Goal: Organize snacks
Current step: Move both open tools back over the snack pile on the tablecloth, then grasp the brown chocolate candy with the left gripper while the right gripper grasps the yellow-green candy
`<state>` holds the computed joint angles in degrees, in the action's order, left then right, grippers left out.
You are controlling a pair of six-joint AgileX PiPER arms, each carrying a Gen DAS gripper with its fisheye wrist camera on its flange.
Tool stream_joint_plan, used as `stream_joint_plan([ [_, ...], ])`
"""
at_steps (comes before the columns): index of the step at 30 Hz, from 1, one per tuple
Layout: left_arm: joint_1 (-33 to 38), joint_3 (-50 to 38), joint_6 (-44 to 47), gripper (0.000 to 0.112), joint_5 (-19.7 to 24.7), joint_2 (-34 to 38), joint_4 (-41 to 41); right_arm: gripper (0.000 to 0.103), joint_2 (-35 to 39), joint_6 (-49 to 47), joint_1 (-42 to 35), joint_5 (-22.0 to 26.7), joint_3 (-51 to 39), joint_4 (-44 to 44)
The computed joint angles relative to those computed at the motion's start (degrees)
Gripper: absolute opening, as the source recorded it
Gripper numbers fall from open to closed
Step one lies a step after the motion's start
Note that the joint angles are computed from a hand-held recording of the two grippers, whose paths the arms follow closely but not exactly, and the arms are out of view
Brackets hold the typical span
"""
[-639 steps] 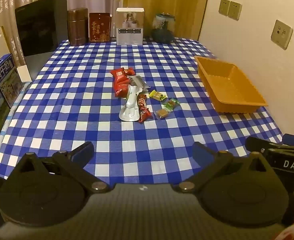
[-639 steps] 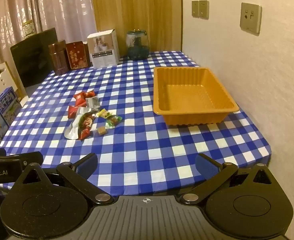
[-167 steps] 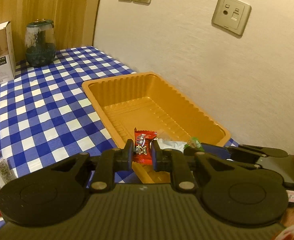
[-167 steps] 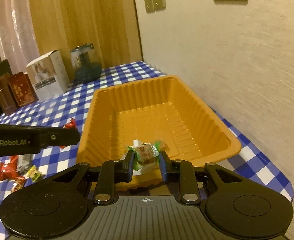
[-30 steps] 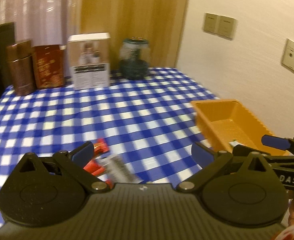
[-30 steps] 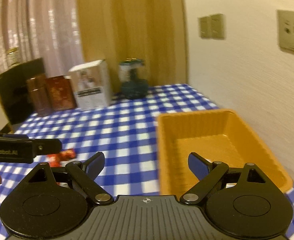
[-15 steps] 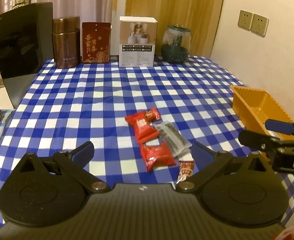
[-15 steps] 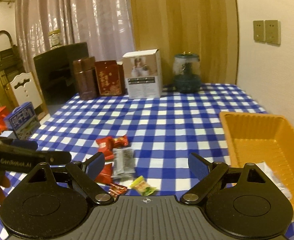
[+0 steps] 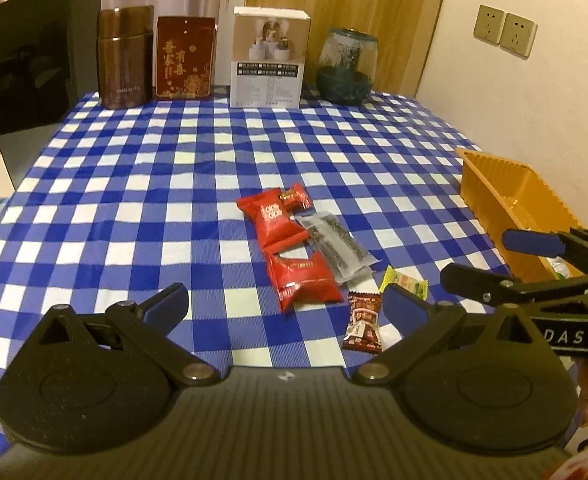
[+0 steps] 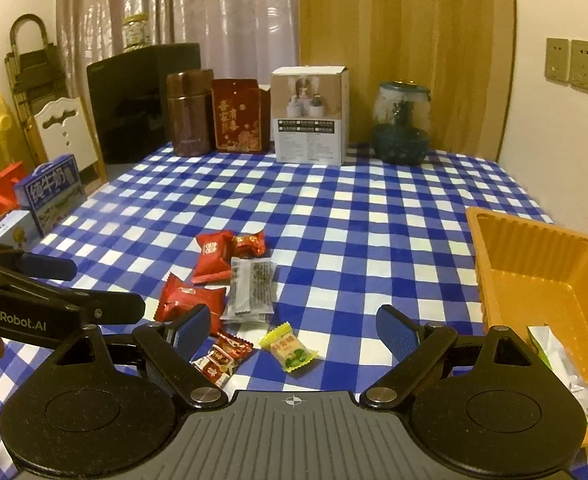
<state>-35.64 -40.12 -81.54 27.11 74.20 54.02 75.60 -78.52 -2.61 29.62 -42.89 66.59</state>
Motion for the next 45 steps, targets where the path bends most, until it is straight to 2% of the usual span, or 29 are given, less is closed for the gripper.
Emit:
stream_joint_plan([
  [8,0.81,1.59,-2.12,0.094,-2.25,2.19,2.49,0.089,5.29,-4.08,0.12,0.08,-2.21,-0.79],
  [10,1.11,1.9,-2.91,0.09,-3.91,3.54,3.54,0.079,7.06,-3.74,0.32,0.45,-3.34,-2.29],
  [13,1.77,2.32,-6.06,0.084,-7.62,5.66,6.77,0.071,9.08,-1.59,1.18,-0.09,-4.76,-5.85],
  [15,1.97,2.26,-7.82,0.082,-9.47,6.83,8.85,0.068,10.15,-1.03,1.2,0.37,-5.71,-7.03],
  [21,2.24,0.95,-10.69,0.062,-13.83,10.62,14.16,0.063,12.93,-0.45,0.55,1.37,-8.07,-8.85],
  [25,2.45,-0.2,-10.86,0.058,-16.05,13.22,15.72,0.059,13.73,0.22,-0.14,2.08,-8.83,-9.6],
  [27,1.91,-0.65,-15.48,0.057,-15.63,14.35,21.03,0.057,14.06,0.17,-0.49,2.9,-9.16,-9.67],
  [29,1.53,-1.52,-15.46,0.053,-15.43,15.33,22.0,0.055,14.29,-0.46,-0.63,3.54,-9.28,-9.8],
  [36,-0.98,-3.05,-17.44,0.03,-11.55,17.72,27.02,0.048,15.38,-3.61,-0.31,5.19,-9.91,-9.14],
  [38,-1.51,-3.45,-15.48,0.024,-10.57,17.97,25.51,0.048,15.88,-4.68,-0.1,5.58,-10.23,-8.78],
  [42,-0.64,-4.03,-4.44,0.022,-10.64,16.92,14.69,0.046,17.02,-5.37,0.44,5.77,-10.88,-9.23],
  [45,0.02,-3.02,-4.9,0.022,-11.08,15.96,14.65,0.043,17.79,-5.32,0.59,6.05,-11.35,-9.67],
])
